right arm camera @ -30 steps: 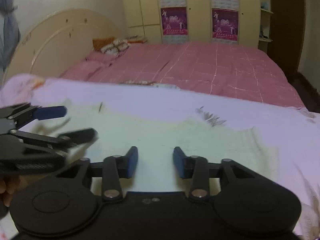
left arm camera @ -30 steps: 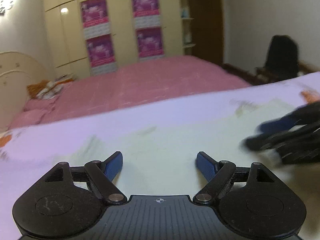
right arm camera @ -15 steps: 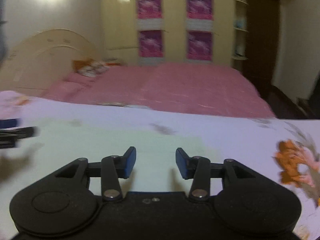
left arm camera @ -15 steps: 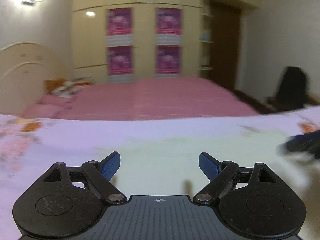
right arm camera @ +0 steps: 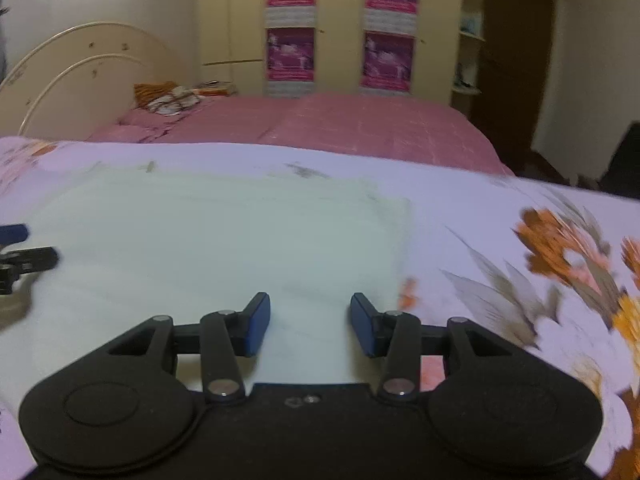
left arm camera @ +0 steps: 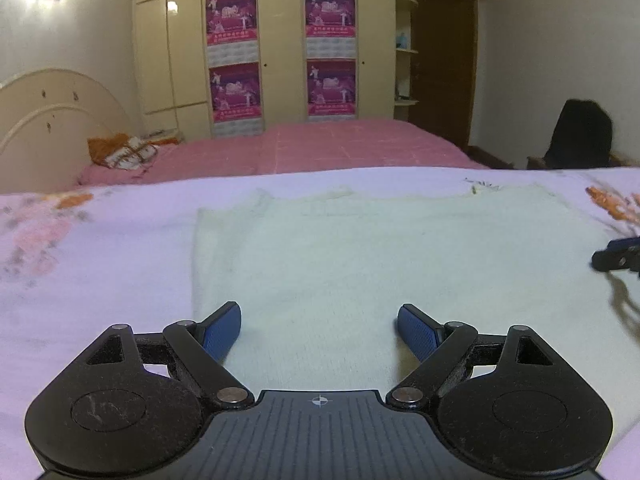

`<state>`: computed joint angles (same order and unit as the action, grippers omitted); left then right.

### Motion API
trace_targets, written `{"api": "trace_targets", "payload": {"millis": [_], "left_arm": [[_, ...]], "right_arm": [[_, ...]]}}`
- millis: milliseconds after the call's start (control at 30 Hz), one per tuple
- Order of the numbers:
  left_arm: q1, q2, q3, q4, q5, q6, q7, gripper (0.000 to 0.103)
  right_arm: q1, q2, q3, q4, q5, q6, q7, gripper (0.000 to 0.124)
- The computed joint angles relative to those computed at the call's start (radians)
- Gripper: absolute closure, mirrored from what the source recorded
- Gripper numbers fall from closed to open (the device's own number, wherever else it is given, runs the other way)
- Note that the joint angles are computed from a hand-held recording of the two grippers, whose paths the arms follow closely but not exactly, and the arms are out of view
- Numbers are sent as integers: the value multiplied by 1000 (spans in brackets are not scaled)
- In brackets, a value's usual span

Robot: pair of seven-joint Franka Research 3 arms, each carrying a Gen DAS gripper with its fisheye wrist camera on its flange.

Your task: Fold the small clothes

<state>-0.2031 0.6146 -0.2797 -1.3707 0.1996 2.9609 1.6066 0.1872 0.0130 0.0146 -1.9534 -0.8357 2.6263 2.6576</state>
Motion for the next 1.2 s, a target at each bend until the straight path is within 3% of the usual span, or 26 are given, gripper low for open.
{"api": "trace_targets", "payload": {"millis": [33,100,200,267,400,500,667,800,900,1067,1167,1200], "left_arm": [[6,-17,-14,-24,-34,14,30,18],[68,-39,-111,-70,-57,40,64,18],[91,-81,-166,-155,-86,62,104,18],[97,-112,-178,-206,-98,63,119,18],[69,-189,-131,-325,-98,85,90,18],[98,-230,-137,-373,-118,92,80,18],[166,-290,-157,-461,-168,106,95,18],[182,-301,-159,-479,-189,106,117,18],[119,-317,-86,-478,-153,94,60,18],[108,-321,-99,-474,-156,110,52,18],[22,-308,-4,-447,-79,50,-41,18],[15,-305,5,-454,-63,72,-53,18]], "right_arm": [[2,-12,2,-6,3,-6,10,82],[11,-21,14,-10,-24,9,48,80],[23,-35,33,-41,-23,85,39,81],[39,-23,51,-40,-1,87,0,81],[77,-24,68,-61,4,58,-18,80],[87,-61,78,-97,-37,30,10,80],[59,-140,96,-169,-29,-16,28,80],[20,-213,118,-250,-18,-19,35,80],[-3,-224,149,-262,-18,-36,30,80],[-32,-243,187,-247,-70,-38,147,82],[-32,-231,193,-234,-76,-93,178,86],[-25,-219,184,-229,-42,-112,155,89]]}}
